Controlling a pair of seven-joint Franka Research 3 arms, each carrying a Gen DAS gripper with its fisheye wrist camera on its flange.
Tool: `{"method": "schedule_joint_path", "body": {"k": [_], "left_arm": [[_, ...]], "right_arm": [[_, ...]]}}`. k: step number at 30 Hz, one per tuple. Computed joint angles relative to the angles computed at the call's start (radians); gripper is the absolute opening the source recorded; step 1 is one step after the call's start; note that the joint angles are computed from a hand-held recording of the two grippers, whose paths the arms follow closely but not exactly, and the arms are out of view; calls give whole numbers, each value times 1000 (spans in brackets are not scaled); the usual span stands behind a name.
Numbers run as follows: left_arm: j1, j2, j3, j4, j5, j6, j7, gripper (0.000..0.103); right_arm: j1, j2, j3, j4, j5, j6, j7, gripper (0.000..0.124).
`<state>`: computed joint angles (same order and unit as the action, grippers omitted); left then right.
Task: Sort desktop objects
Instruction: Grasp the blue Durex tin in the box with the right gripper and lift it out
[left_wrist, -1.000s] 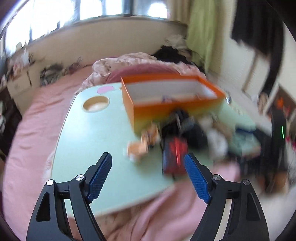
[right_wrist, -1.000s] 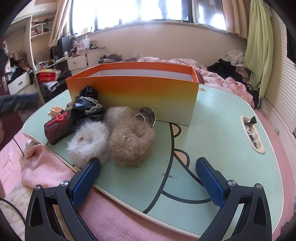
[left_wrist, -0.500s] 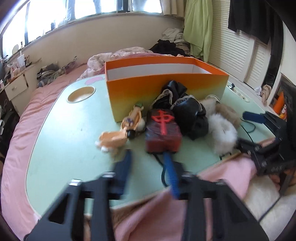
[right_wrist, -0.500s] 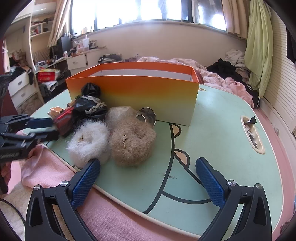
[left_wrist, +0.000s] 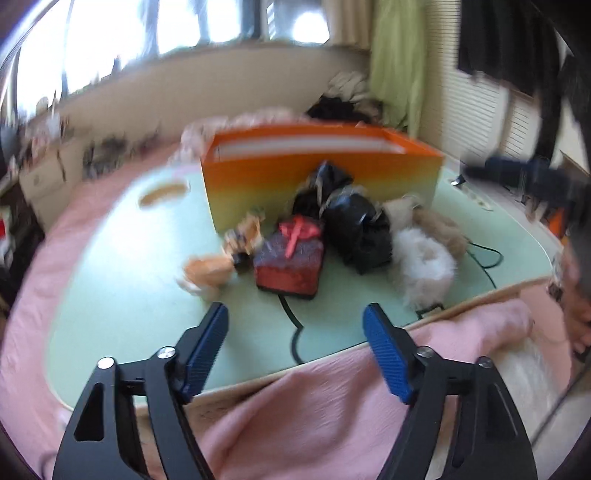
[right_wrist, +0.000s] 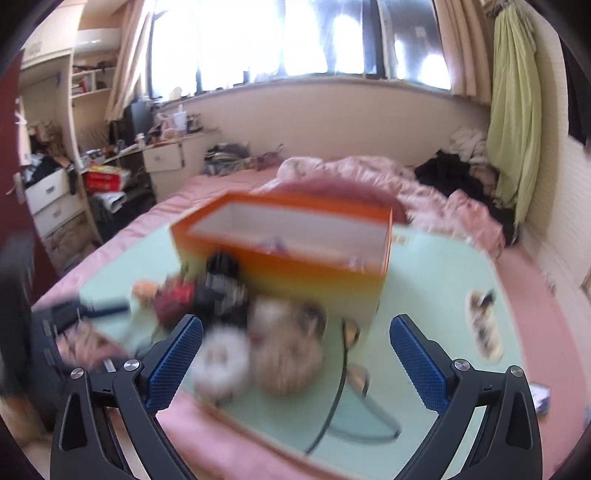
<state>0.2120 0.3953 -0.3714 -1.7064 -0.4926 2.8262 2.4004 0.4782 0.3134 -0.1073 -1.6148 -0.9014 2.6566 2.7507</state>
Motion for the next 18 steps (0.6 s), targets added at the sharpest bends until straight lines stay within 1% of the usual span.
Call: {"method": "schedule_joint_path", "body": {"k": [1, 2, 4, 5, 7, 9, 11, 12, 15, 18], "left_arm": [[-19, 6, 9, -10, 9, 52, -1, 93], [-4, 18, -17, -9, -12, 66, 24, 103], [9, 21, -34, -10, 3, 71, 14, 103], [13, 23, -37, -10, 6, 74, 11, 103], [21, 26, -46, -11, 10, 82, 7, 103], [28, 28, -56, -14, 14, 89, 6, 103], [30, 30, -59, -13, 23, 90, -2, 103], [33, 28, -62, -16, 26, 93, -4, 103], [43, 27, -72, -20, 29, 96, -5, 103], [47, 27, -77, -22, 33, 97, -8, 103]], "right_arm": [[-16, 31, 12, 55, 49, -15, -43, 102], [-30, 73, 21, 123, 108, -36, -92, 102], [-43, 160, 26, 258, 217, -105, -173, 102], [-51, 199, 27, 313, 260, -119, -204, 102], [-53, 259, 20, 393, 319, -147, -249, 102], [-55, 313, 15, 467, 380, -206, -294, 102], [-55, 329, 8, 475, 430, -214, -320, 102], [-42, 324, -12, 459, 422, -191, -317, 102], [-16, 337, -42, 473, 440, -218, -346, 102], [-5, 350, -57, 485, 454, -221, -355, 102]]}}
